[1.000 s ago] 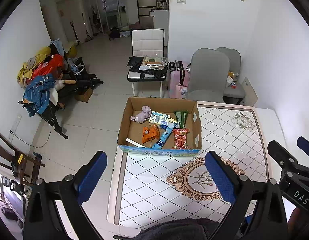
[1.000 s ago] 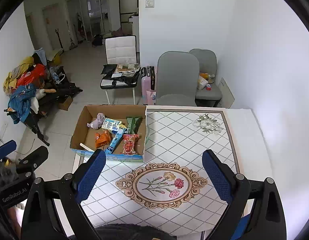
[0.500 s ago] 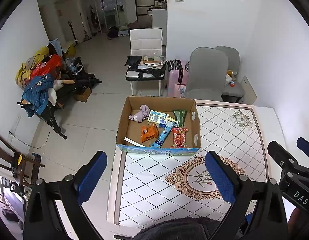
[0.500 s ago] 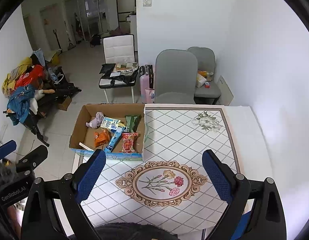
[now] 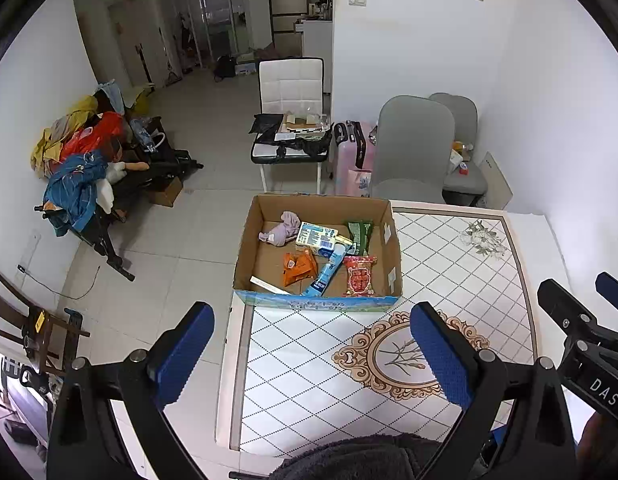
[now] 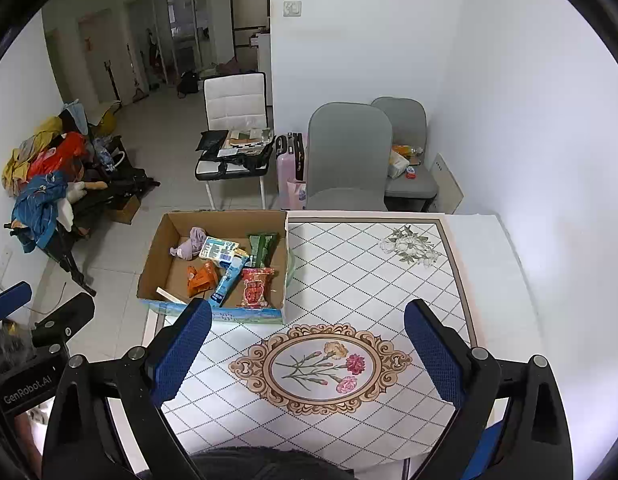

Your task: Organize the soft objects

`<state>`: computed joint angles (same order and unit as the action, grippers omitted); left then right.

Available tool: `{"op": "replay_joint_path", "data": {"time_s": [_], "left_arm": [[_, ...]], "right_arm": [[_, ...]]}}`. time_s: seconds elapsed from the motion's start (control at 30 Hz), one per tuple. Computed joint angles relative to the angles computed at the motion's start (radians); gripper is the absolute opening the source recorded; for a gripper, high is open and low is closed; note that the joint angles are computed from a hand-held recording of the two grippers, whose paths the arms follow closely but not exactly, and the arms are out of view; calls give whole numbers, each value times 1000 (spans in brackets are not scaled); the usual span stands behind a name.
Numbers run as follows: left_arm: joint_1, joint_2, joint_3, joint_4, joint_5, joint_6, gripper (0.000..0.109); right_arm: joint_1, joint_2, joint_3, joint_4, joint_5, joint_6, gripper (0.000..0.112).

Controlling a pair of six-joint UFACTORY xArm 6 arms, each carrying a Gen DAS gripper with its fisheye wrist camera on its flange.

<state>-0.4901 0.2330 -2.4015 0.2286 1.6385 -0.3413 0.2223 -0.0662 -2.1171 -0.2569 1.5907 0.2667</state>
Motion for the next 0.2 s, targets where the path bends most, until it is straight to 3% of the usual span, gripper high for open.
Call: {"op": "replay_joint_path", "data": {"time_s": [0.2], "left_arm": [[5,-3,2,-6,-3,3,100]], "right_arm": [[-1,-6,6,1,-1,2,99]]}}
